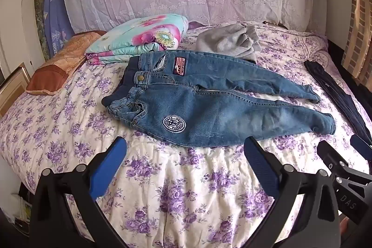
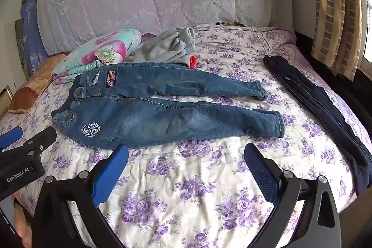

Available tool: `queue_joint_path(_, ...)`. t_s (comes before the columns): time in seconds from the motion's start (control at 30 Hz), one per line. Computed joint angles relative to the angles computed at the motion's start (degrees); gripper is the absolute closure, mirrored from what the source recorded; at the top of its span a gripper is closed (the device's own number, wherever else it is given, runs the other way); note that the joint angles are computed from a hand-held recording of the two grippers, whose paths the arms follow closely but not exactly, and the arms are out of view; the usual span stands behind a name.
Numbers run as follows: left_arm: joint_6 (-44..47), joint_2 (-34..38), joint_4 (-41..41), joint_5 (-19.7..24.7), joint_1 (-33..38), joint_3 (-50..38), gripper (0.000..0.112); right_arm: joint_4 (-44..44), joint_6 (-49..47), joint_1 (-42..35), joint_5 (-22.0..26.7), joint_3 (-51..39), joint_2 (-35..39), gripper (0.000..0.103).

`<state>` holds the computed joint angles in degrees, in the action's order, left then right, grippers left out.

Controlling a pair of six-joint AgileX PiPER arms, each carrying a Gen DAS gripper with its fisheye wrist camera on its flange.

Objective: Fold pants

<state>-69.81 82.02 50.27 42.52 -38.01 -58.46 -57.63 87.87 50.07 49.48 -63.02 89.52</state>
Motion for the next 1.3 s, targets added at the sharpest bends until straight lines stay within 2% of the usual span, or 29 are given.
queue_joint_path(1.3, 2.78, -0.2, -2.22, 1.22, 0.21, -1.96, 0.014, 0.13, -0.97, 0.54, 0.6, -1.3, 1.2, 0.003)
